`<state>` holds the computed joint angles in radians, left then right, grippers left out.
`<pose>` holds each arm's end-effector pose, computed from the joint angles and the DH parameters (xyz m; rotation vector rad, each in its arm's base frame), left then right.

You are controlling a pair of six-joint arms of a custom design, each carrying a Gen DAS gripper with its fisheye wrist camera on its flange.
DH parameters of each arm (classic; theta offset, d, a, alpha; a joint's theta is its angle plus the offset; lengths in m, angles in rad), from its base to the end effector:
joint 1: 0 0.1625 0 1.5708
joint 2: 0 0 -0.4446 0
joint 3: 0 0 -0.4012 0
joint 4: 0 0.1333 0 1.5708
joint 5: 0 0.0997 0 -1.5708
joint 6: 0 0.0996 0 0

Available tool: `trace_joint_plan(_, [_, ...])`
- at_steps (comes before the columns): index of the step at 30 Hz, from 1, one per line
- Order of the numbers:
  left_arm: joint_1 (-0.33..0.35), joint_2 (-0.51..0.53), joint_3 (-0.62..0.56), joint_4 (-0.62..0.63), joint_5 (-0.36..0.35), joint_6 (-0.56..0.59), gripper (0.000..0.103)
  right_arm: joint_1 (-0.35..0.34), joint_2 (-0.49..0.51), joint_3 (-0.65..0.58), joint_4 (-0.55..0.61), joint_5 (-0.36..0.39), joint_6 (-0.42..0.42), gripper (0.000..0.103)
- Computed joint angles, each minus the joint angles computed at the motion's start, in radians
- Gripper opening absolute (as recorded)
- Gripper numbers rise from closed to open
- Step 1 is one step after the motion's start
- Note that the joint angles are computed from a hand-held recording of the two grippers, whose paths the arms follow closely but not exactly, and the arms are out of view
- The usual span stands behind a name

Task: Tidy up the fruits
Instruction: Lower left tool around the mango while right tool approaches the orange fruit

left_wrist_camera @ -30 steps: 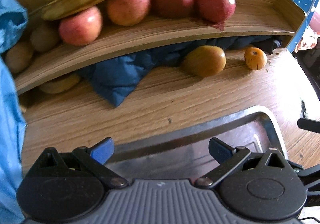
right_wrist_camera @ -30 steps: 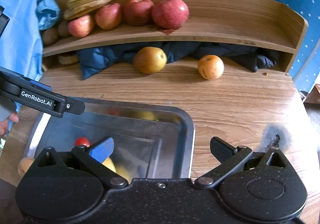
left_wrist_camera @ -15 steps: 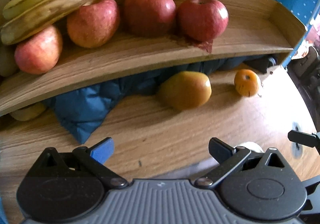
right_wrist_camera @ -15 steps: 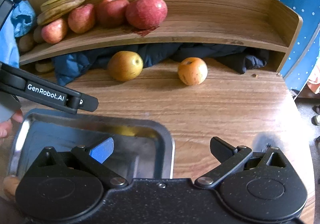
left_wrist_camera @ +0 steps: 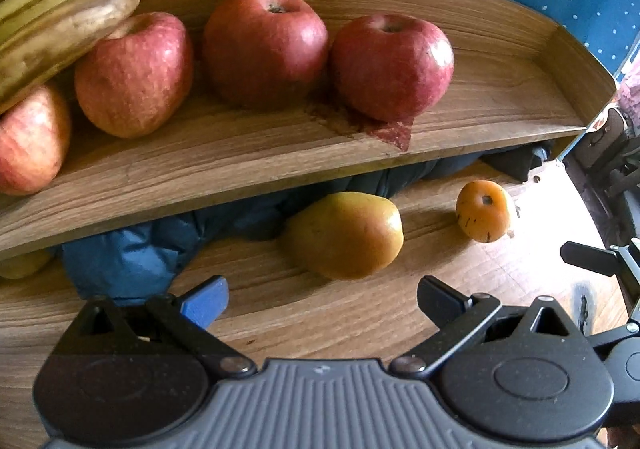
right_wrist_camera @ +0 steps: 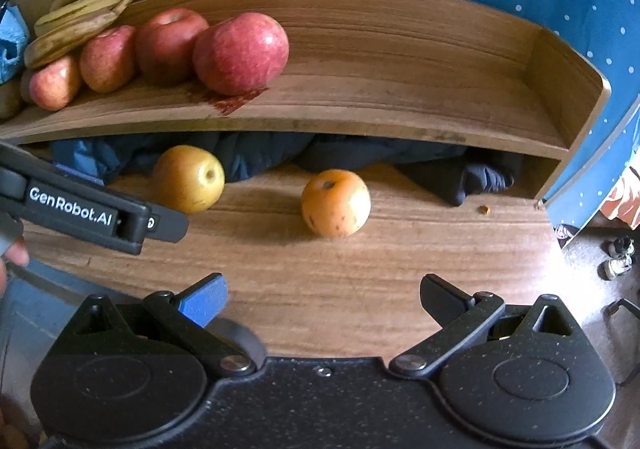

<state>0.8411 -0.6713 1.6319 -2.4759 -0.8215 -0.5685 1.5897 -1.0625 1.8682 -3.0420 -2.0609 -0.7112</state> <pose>-0.2991 -0.6361 0.0319 0.2249 2.4507 -0.5305 0.0983 -0.6252 0.2539 0.6647 -2.3218 0.5781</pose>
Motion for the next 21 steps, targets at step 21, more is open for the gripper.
trace_joint_plan(21, [0.031, 0.003, -0.021, -0.067, -0.049, -0.004, 0.1, -0.003, 0.102, -0.083, -0.068, -0.001, -0.061, 0.083])
